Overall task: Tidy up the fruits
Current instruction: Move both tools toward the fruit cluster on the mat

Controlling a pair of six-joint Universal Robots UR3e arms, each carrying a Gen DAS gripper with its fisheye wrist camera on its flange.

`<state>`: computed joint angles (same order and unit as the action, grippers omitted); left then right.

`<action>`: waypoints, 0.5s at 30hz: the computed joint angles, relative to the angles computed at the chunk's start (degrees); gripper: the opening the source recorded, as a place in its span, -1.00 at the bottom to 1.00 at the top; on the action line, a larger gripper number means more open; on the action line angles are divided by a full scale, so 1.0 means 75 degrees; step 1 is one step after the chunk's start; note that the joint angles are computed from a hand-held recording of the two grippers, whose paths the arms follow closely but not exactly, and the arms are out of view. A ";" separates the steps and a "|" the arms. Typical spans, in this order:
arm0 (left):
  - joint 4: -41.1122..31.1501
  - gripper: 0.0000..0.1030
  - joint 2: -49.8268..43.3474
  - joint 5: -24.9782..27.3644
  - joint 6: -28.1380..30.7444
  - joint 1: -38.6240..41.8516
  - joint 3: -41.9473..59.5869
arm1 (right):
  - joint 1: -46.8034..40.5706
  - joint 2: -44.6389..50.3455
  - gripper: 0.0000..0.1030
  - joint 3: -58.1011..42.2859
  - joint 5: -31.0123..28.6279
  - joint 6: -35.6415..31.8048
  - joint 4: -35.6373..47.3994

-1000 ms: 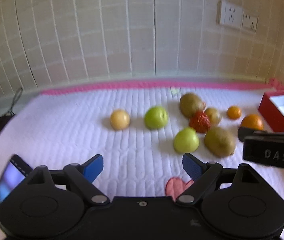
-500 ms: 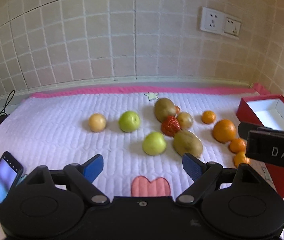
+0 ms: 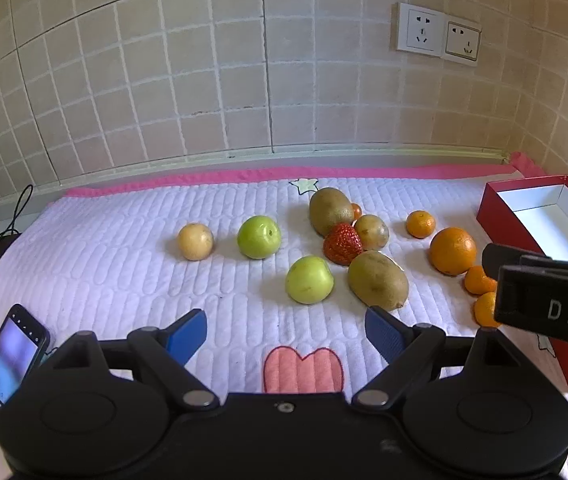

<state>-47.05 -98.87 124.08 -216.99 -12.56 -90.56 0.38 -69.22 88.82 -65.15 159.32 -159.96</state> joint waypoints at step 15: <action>-0.0022 0.99 -0.0140 -0.0007 0.0068 -0.0016 0.0119 | 0.0033 0.0063 0.99 -0.0142 0.0079 -0.0051 0.0254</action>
<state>-47.22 -99.92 124.03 -216.48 -12.68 -89.68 0.62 -68.74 87.75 -64.56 158.94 -158.05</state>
